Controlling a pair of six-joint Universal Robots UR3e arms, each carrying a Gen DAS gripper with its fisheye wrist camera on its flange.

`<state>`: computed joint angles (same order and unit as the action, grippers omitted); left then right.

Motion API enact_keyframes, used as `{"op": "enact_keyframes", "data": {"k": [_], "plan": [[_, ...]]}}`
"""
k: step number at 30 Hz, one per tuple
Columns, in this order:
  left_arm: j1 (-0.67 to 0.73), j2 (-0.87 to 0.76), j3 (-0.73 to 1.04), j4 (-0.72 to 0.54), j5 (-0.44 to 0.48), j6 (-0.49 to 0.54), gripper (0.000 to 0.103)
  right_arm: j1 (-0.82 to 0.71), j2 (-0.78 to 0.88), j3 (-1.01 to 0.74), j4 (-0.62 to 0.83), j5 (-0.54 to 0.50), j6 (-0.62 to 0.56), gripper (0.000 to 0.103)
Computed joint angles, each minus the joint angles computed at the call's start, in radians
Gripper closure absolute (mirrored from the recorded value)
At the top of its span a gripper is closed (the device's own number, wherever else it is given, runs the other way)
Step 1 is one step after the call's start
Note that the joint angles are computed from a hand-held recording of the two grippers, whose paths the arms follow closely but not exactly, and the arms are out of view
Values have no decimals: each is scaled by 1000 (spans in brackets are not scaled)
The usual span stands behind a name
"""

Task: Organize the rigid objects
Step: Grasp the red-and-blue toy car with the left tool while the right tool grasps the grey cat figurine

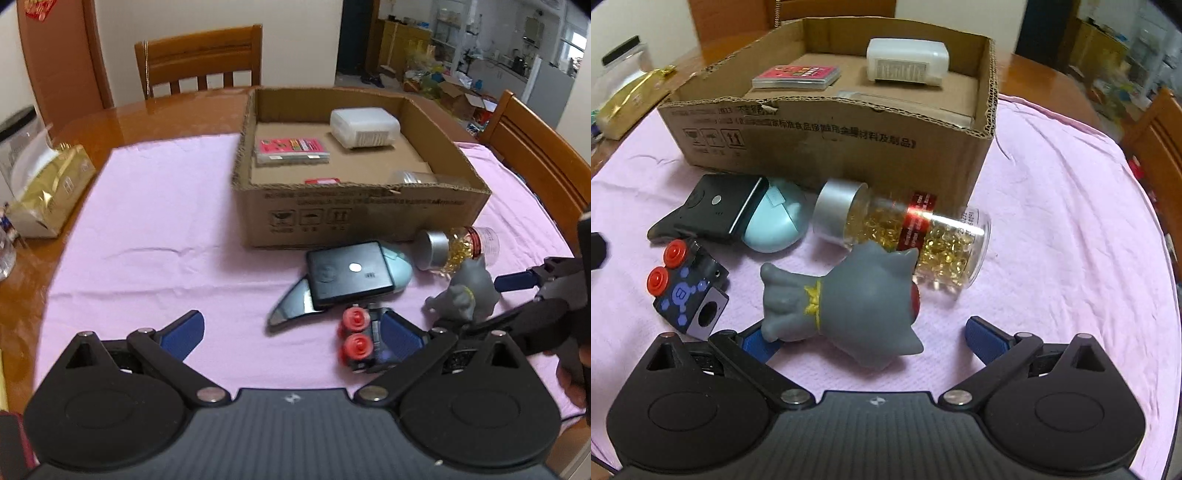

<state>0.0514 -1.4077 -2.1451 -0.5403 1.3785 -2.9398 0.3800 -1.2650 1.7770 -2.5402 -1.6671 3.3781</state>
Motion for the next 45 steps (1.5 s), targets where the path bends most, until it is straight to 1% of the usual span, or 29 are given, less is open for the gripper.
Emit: {"op": "enact_keyframes", "data": {"k": [2,8,13,17,22,24,27,29,30,32,33,35,40,45], "plan": [[-46,-51,26,14,18,-42,2,-11,-18,19,0,20,-37,0],[-178,-175,65,88,146,-115,2,-40,-74,124,-89,72,-147,0],[-208,-229,65,116,165,-127,2,-62,-110,182,-130,105,-206,0],[-206,-259,56,150,160,-129,2,-67,-117,191,-133,114,-221,0],[-169,-255,28,149,157,-71,1,-68,-116,189,-131,114,-217,0],[-146,-238,4,161,135,-42,2,-66,-111,181,-126,110,-213,0],[-127,-222,-19,178,98,-5,10,-62,-107,173,-120,105,-204,0],[-128,-213,-13,166,77,13,26,-60,-102,171,-124,102,-200,0],[-132,-211,-8,162,69,23,31,-59,-103,173,-128,101,-199,0],[-140,-212,-2,160,59,37,43,-59,-105,180,-135,100,-199,0],[-144,-213,1,160,57,35,45,-59,-106,183,-140,100,-199,0],[-152,-214,5,162,54,35,53,-59,-106,186,-146,100,-199,0],[-149,-199,-5,156,67,26,53,-59,-109,200,-165,100,-199,0],[-101,-132,-60,139,87,20,53,-49,-109,212,-186,86,-180,0]]}}
